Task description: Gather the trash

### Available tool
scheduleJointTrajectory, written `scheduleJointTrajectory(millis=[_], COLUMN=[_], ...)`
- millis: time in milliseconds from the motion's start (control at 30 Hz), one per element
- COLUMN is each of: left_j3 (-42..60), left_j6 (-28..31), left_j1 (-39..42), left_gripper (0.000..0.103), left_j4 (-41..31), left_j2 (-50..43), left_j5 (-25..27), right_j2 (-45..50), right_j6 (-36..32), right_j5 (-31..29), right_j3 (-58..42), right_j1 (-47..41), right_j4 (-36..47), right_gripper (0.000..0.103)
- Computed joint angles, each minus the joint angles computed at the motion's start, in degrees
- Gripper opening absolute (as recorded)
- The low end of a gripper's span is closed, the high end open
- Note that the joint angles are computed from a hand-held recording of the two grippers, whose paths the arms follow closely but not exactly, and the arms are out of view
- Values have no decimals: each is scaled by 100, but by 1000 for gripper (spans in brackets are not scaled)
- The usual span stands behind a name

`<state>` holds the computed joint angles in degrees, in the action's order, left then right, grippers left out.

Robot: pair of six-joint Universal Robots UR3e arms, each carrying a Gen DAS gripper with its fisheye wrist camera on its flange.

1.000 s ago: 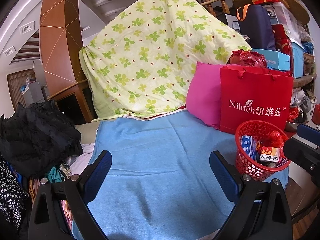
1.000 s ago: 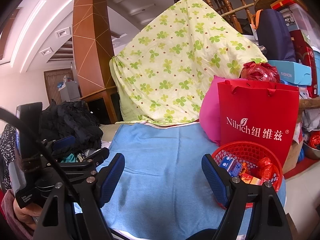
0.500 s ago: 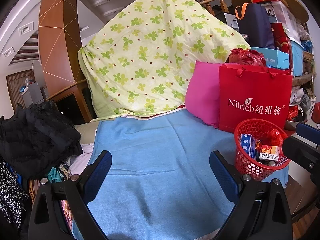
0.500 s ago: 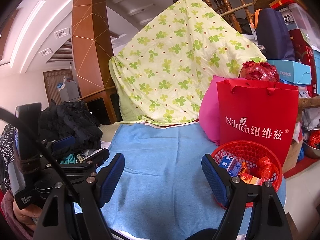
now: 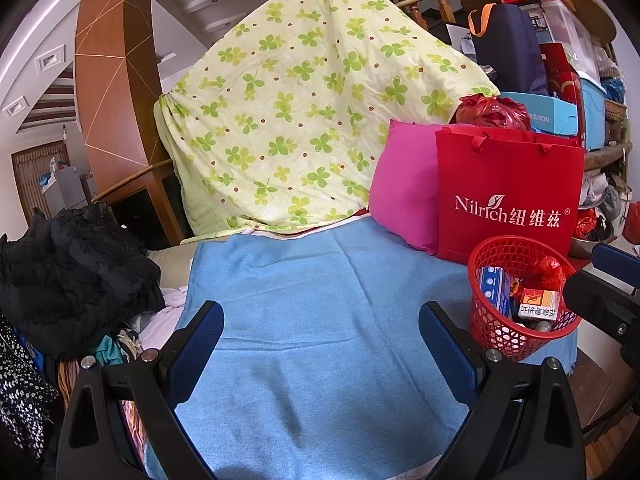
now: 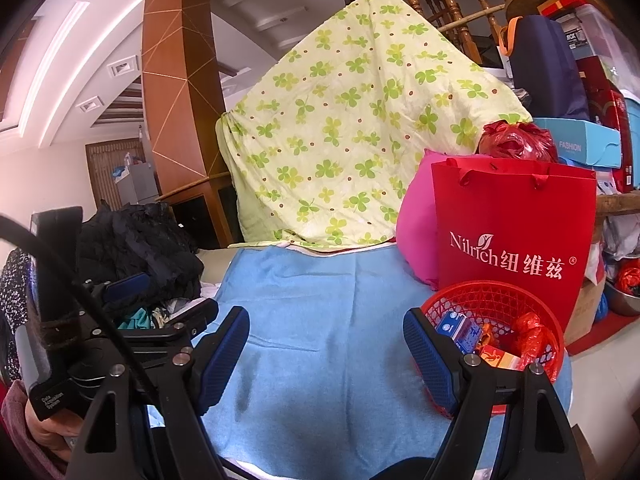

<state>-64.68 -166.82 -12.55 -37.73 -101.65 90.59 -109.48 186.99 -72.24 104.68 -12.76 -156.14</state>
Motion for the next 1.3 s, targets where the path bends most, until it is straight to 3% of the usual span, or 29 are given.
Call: scheduleJointTrajectory(millis=[467,933,1300], left_j3=[35,189,209], left_j6=[98,254,292], left_j1=[3,157,45], left_gripper=[98,98,98], left_j4=[5,-514,-388], left_j2=[-79,-32,-82], left_j5=[-42,-524,-317], right_j2=[-53,-91,-99], right_j6=[65,117,122], right_j5=[56,38,45], right_j3=[-11,-44,-59], right_j1=[-78,-70,-76], right_j4=[104,142,185], right_gripper=[82,82,82])
